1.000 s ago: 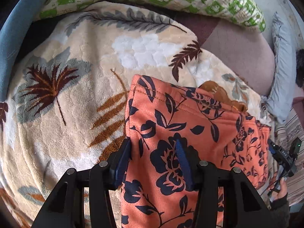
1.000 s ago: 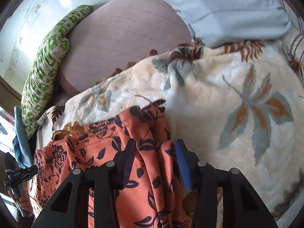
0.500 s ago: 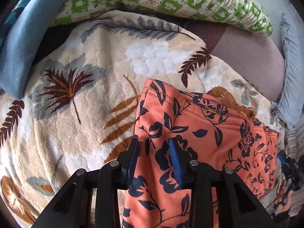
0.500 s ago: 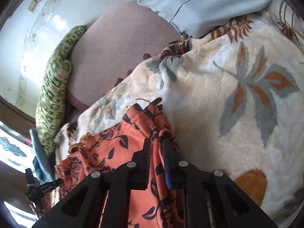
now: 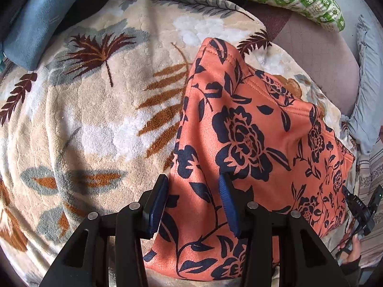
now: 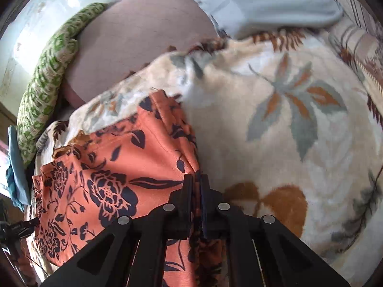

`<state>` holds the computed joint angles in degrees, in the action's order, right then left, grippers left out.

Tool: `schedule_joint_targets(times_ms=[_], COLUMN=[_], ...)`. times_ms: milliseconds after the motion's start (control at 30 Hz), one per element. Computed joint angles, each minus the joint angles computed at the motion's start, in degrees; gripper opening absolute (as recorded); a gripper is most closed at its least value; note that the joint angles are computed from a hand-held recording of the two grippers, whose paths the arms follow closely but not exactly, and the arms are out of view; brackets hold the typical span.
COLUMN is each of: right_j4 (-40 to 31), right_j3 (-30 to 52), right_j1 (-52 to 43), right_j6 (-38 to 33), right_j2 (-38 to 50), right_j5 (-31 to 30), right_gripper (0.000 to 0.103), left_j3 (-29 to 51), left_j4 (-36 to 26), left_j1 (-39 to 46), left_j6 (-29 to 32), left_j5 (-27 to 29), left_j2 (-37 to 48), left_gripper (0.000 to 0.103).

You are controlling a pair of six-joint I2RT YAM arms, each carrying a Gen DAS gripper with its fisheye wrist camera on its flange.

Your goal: Fold small clothes

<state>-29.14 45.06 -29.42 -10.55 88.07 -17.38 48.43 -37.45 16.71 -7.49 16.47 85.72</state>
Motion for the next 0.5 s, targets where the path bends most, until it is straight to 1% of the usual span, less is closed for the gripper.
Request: schedule_joint_targets(times_ms=[33, 67, 100, 167, 233, 300, 400, 433, 500], right_j4=[0.02, -0.47, -2.27, -7.11, -12.41, -17.72, -24.56, -25.86, -26.07], right_j3=[-0.80, -1.74, -2.03, -1.99, -1.74, -1.89, -3.52, -4.34, -6.04], right_j1=[-0.15, -1.11, -2.89, -7.22, -11.83, -16.76, -24.41, -26.74, -29.16], right_j6=[-0.55, -1.36, -2.10, -3.19, -5.98, -10.30, -17.61, -19.50, -20.57], right_j2=[-1.00, -3.53, -5.78, -9.59, -11.61, -12.37, -11.89, -11.41, -11.20], right_j5=[0.36, -1.58, -4.98, -10.44, -14.41, -16.92, -20.02, -20.49, -19.82], right_gripper=[0.009, 0.010, 0.015, 0.018, 0.030, 0.035, 0.036, 0.036, 0.036], left_j3=[-0.43, -0.87, -1.31, -2.25, -3.61, -5.07, -7.81, -8.85, -11.73], left_j4=[-0.63, -1.45, -2.54, -5.88, -10.21, -16.42, -26.32, -28.80, -30.86], left_j1=[0.82, 2.08, 3.71, 8.34, 13.96, 21.12, 30.83, 32.89, 35.41], left_j6=[0.12, 0.52, 1.08, 3.28, 6.88, 13.05, 25.19, 28.59, 33.16], left_j5=[1.04, 2.44, 4.12, 9.35, 15.81, 22.04, 28.95, 29.73, 30.25], left_j2=[-1.11, -2.64, -4.40, -8.32, -11.89, -14.25, -14.60, -13.97, -13.87], left_gripper=[0.042, 0.043, 0.042, 0.042, 0.044, 0.045, 0.046, 0.046, 0.046])
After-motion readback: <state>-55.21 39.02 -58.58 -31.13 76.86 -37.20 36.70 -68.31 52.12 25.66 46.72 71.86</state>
